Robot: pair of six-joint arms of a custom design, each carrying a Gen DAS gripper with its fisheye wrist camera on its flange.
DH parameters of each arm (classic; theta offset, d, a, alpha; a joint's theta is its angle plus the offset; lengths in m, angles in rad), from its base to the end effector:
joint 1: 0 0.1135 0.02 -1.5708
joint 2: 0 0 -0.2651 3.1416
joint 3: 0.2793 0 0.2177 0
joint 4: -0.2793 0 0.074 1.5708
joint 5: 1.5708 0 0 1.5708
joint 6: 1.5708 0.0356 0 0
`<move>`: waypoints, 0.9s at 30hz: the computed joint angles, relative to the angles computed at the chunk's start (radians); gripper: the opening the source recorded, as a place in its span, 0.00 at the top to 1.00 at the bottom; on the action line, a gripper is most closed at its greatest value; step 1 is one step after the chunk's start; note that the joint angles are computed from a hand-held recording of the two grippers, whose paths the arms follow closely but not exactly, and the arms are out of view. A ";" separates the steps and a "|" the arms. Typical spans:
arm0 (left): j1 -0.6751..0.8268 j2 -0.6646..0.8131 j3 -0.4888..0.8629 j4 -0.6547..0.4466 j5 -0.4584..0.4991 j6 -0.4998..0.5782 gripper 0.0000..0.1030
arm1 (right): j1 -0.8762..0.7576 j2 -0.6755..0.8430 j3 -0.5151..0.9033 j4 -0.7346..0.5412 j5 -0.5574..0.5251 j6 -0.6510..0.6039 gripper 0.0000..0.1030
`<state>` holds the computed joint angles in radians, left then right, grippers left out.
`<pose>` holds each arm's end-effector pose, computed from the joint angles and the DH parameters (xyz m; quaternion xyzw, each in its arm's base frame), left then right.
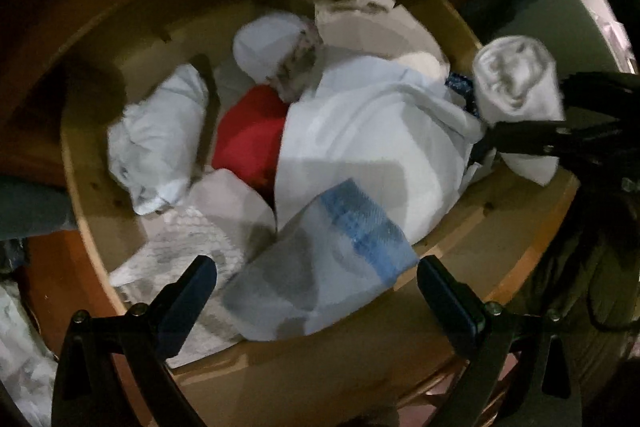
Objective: Take underwear out of drawer
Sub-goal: 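Reach into the drawer with both tools toward the rolled socks, then grasp the white rolled sock with the right tool while the left grasps the grey-blue sock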
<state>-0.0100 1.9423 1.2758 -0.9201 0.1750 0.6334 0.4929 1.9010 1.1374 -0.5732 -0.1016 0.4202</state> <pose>0.3160 -0.0094 0.1693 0.3143 0.9453 -0.0856 0.0193 0.2837 0.1565 0.1565 -0.0420 0.9910 0.0967 0.0824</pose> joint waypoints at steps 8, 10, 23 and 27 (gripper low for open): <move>0.016 0.135 0.101 -0.076 0.008 -0.154 0.28 | 0.005 0.022 0.039 -0.002 0.002 0.006 0.54; 0.031 0.134 0.117 -0.095 0.026 -0.161 0.33 | 0.009 0.025 0.037 0.006 0.004 0.010 0.54; 0.211 -0.059 0.012 -0.092 0.293 -0.119 0.43 | 0.039 -0.045 -0.001 0.062 0.046 0.036 0.54; 0.249 -0.150 -0.052 -0.005 0.302 -0.139 0.43 | 0.049 -0.069 -0.013 0.086 0.055 0.048 0.54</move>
